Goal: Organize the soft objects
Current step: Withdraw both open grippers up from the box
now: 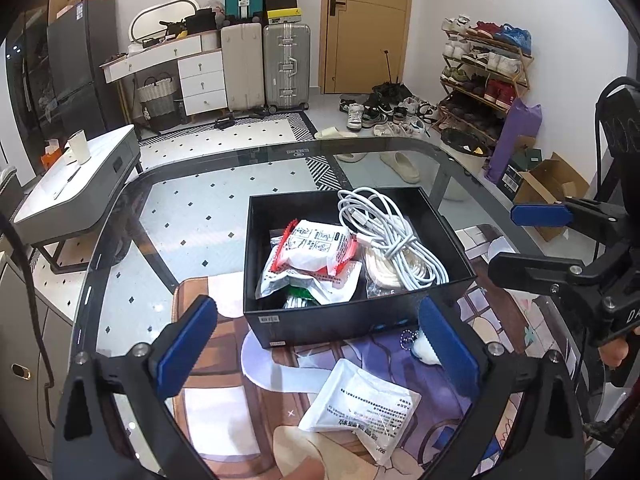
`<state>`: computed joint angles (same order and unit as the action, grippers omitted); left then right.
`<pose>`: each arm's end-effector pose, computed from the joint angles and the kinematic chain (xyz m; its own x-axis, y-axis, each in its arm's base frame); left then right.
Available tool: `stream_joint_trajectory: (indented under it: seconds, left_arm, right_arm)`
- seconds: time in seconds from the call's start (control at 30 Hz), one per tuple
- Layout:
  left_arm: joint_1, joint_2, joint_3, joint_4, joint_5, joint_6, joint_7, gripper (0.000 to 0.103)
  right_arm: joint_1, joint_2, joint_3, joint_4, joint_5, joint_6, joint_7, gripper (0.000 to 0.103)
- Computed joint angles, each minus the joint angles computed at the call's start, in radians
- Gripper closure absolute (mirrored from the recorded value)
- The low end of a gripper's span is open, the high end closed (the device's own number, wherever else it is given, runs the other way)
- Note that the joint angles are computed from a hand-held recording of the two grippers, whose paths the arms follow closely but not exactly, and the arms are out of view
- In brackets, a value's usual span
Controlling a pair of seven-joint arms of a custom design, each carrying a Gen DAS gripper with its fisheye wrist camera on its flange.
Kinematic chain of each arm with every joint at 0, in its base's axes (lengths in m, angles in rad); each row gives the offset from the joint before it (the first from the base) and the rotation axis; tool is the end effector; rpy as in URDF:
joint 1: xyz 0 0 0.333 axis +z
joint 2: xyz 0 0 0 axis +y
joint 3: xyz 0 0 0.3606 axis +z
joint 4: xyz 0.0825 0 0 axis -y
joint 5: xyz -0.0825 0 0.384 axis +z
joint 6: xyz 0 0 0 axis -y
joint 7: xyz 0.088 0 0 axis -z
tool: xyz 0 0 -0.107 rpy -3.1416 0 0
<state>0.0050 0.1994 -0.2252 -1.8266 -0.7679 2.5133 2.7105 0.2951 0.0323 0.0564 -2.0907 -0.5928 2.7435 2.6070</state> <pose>0.6471 -0.1274 0.5228 -0.7444 -0.6656 0.0536 -0.5045 0.5081 -0.6981 0.5507 0.2252 0.5180 -0.1525 -0.9777 -0.1444 -0.7422 0.2097 -0.6365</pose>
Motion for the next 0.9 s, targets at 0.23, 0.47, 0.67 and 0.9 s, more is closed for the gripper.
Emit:
stream_joint_trajectory:
  seconds: [0.23,0.47,0.67,0.9]
  left_arm:
    - [0.004,-0.028,0.01,-0.045,-0.014,-0.022,0.018,0.002]
    - [-0.004,-0.052,0.017,-0.088,-0.031,-0.001,0.048,0.002]
    - [-0.008,-0.07,0.025,-0.12,-0.054,0.002,0.089,0.002]
    - [-0.011,-0.078,0.033,-0.124,-0.061,-0.011,0.095,0.002]
  right_arm:
    - [0.007,-0.007,0.007,-0.03,-0.001,0.011,0.011,0.004]
    - [0.009,-0.009,0.009,-0.055,-0.006,0.032,0.039,0.004]
    - [0.015,-0.008,0.014,-0.071,-0.011,0.023,0.04,0.004]
    - [0.018,-0.007,0.014,-0.103,0.02,0.069,0.03,0.004]
